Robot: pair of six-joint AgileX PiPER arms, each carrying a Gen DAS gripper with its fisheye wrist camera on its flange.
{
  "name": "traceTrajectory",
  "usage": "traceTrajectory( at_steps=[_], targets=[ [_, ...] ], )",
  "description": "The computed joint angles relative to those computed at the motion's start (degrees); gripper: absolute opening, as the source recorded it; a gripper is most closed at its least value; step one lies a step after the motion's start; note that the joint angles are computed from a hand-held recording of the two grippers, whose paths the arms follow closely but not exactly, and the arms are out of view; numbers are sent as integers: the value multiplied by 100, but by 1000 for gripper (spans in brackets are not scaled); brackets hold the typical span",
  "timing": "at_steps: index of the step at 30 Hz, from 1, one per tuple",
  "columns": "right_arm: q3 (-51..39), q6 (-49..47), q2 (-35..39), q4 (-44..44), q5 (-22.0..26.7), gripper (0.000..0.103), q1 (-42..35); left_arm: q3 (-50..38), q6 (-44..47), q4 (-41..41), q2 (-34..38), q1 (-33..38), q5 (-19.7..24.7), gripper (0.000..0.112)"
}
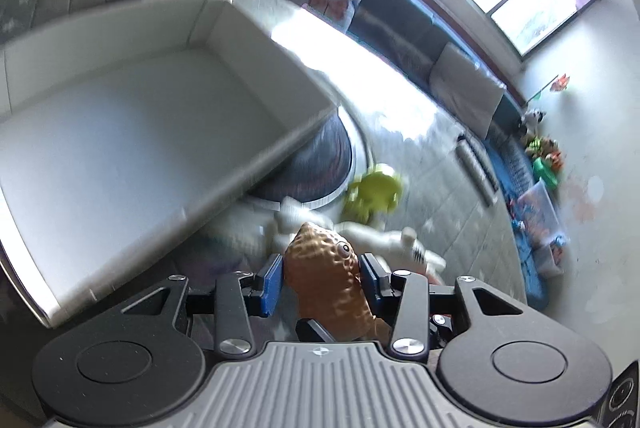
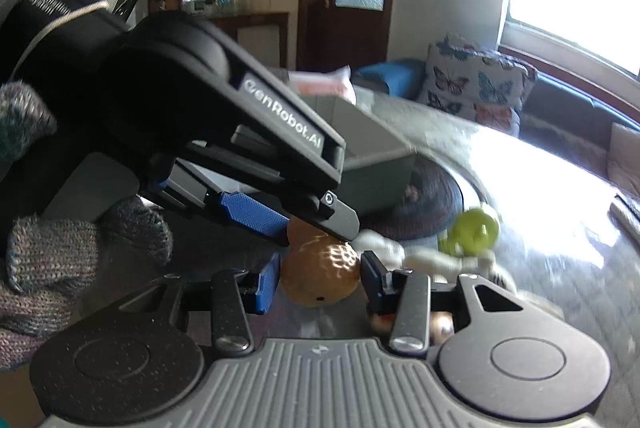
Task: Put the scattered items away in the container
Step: 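Lift the peanut toy with the left gripper and carry it over the box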
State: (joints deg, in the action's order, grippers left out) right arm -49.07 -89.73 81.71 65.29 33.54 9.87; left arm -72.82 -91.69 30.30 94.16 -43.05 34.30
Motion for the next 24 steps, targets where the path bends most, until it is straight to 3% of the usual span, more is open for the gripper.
traceTrajectory(
  at_steps=[7, 17, 24],
  targets=[
    [-1023, 312, 667, -177, -13, 44, 438, -55, 463, -199, -168, 577, -101, 45],
    [-3093, 1675, 2085, -1146, 178, 43, 953, -611, 1892, -1331, 159, 1720, -308, 45],
    [-5055, 3101, 3527, -2102, 881, 43, 1085, -1213, 2991, -2465, 988, 2481, -358, 45]
  ],
)
